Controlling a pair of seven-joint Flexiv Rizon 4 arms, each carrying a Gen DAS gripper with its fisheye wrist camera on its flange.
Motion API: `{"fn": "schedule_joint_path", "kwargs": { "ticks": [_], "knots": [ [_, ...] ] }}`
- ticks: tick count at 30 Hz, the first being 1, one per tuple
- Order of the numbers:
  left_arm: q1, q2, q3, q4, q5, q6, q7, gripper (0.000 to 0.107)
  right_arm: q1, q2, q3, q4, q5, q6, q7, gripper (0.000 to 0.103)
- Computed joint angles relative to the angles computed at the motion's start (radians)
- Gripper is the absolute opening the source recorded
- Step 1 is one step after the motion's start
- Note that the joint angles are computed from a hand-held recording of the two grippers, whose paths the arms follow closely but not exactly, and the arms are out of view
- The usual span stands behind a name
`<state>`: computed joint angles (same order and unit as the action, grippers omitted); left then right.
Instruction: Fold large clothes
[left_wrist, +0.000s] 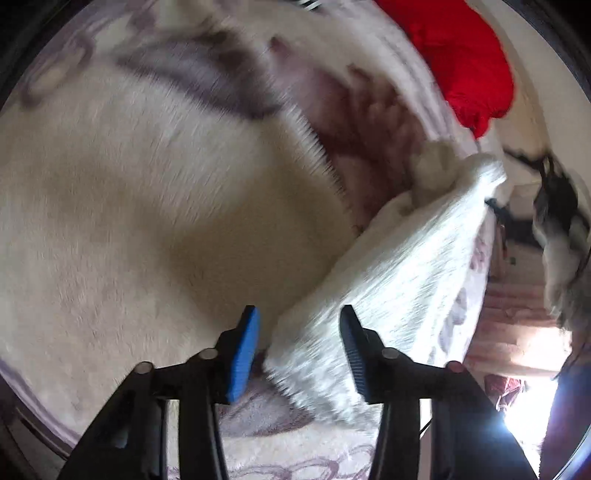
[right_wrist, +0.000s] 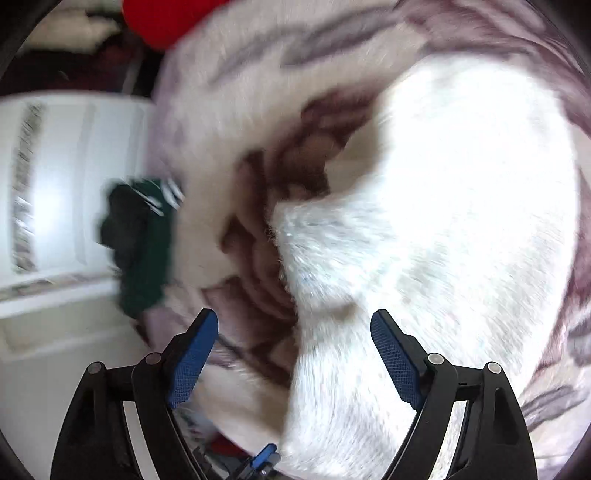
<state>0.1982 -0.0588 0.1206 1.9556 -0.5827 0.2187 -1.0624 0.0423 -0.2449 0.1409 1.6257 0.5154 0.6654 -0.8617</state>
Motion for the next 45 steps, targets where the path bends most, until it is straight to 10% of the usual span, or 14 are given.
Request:
{"fn": "schedule_joint_path", "kwargs": {
  "ticks": [6,14,15,17,23,27,35,37,39,45],
  "knots": [
    [-0.071,-0.147,-0.114,-0.219,-0.081,0.042,0.049,0.057,-0.039,0.270,-0.051,0.310,-0.149,0.055,0.135,0.087],
    [-0.245,-0.493,-0.261,-0.573,0.032,-0.005,0.040,0.057,-0.082,0.343,-0.117,0.559,-0.155,0.164,0.113,0.087],
    [-0.267,-0.505,-0.265,-0.575,0.050,0.019,0.051,0.057,-0.083,0.340,-0.126,0.568,-0.122,0.176,0.092,0.087],
    [-0.269,-0.490,-0.288,-0.532,-0.014,0.069,0.079,0.017,-0.081,0.324,-0.135,0.584,-0.051,0.203,0.047,0.087],
    [-0.172,-0.490,-0.340,-0.453,-0.409,-0.082,0.008,0.016,-0.090,0.274,-0.136,0.575,0.013,0.230,-0.038,0.087],
    [-0.162,-0.598,-0.283,-0.510,-0.319,-0.057,-0.191,0.020,-0.100,0.266,-0.129,0.557,-0.048,0.231,0.004,0.087],
    [-0.143,-0.564,-0.289,-0.566,-0.239,-0.049,-0.141,0.024,-0.053,0.184,-0.109,0.379,-0.128,0.310,-0.102,0.084],
    [-0.160,-0.552,-0.275,-0.592,-0.182,-0.010,-0.124,0.024,-0.073,0.089,-0.078,0.265,-0.084,0.279,-0.195,0.069],
    [-0.172,-0.548,-0.272,-0.609,-0.144,0.028,-0.098,0.024,-0.069,-0.021,-0.073,0.153,-0.061,0.236,-0.253,0.015],
    [-0.201,-0.607,-0.262,-0.685,-0.029,0.055,-0.129,0.024,-0.106,-0.299,-0.036,-0.151,-0.147,-0.058,-0.203,0.009]
  ]
}}
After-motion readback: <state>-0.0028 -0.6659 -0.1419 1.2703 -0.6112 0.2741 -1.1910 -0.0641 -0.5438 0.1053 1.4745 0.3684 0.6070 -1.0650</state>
